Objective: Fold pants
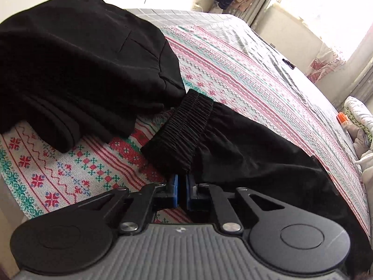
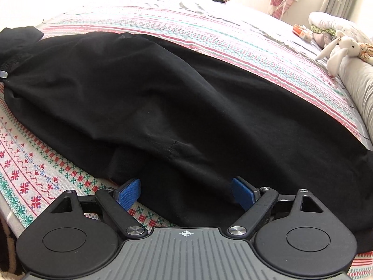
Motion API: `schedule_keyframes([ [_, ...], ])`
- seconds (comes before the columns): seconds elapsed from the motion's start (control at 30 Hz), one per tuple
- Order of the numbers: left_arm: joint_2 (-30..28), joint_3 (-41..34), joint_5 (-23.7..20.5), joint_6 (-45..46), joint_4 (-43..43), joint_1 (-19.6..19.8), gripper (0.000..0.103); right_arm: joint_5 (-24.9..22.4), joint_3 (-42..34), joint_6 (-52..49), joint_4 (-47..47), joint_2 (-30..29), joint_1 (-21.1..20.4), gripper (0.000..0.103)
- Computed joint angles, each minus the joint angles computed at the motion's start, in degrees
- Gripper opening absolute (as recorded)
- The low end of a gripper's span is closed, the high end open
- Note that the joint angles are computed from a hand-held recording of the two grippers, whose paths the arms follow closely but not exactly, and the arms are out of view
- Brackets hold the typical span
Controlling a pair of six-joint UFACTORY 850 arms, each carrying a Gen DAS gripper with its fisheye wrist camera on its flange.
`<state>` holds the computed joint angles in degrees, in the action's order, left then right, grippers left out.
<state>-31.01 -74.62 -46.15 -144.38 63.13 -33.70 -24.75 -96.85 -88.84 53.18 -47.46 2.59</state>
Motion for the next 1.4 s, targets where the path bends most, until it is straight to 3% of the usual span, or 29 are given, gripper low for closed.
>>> schedule_keyframes([
  [0.13,-0.6,-0.5,-10.7,-2.4,3.6,-1.2,0.029,-0.7,-0.9,0.8,0.6,-0.4,-0.5,0.087],
  [0.23,-0.6,-0.1,-12.0,-4.3,1.6,-0.8,0.043,-0.7,-1.5,1.5,0.8,-0.7,-0.7,0.087],
  [0.3,0.8,2.0,-9.7,-7.5,2.6,-0.9,0.053,-0.6,-1.8,1.2,1.1,-0.9,-0.8,0.087],
  [0.4,2.3,3.7,-6.1,-9.8,4.0,-1.3,0.056,-1.1,-1.9,-0.5,1.7,-0.9,-1.0,0.087],
  [0.53,2.4,3.6,5.0,-6.0,4.1,-0.6,0.057,-1.9,-1.4,-3.3,1.8,-0.6,-1.2,0.086],
  [0.63,0.6,1.6,10.4,-1.7,4.0,-0.4,0.057,-3.1,-1.1,-6.1,1.0,-0.4,-1.4,0.084],
  [0.73,-2.0,-1.7,13.0,5.2,-1.0,0.2,0.058,-2.8,0.1,-11.1,2.4,0.2,-1.8,0.081],
  [0.83,-2.7,-2.7,12.9,5.3,-1.8,-0.1,0.062,-3.7,0.0,-10.1,0.5,0.4,-2.0,0.080],
  [0.97,-2.6,-2.0,12.2,-4.1,1.5,-0.6,0.068,-10.2,0.1,-14.8,3.3,0.4,-3.2,0.080],
  [1.07,-2.2,-1.2,9.9,-12.9,3.0,-1.3,0.074,-6.7,5.0,-28.0,11.4,2.2,-2.3,0.080],
  [1.17,-2.1,-1.3,5.2,-14.1,0.8,-1.9,0.083,-1.8,10.3,-45.9,24.8,4.3,-0.6,0.077],
  [1.3,-0.9,2.4,4.5,-24.2,8.6,-1.5,0.084,-0.2,14.0,-69.9,46.3,5.1,1.2,0.058],
  [1.33,-0.6,3.3,4.3,-26.9,10.7,-1.3,0.084,-0.7,14.4,-73.5,49.8,5.0,1.5,0.048],
  [1.4,-0.4,4.6,3.6,-31.3,14.0,-0.6,0.082,-1.4,14.2,-73.4,50.4,4.8,1.7,0.038],
])
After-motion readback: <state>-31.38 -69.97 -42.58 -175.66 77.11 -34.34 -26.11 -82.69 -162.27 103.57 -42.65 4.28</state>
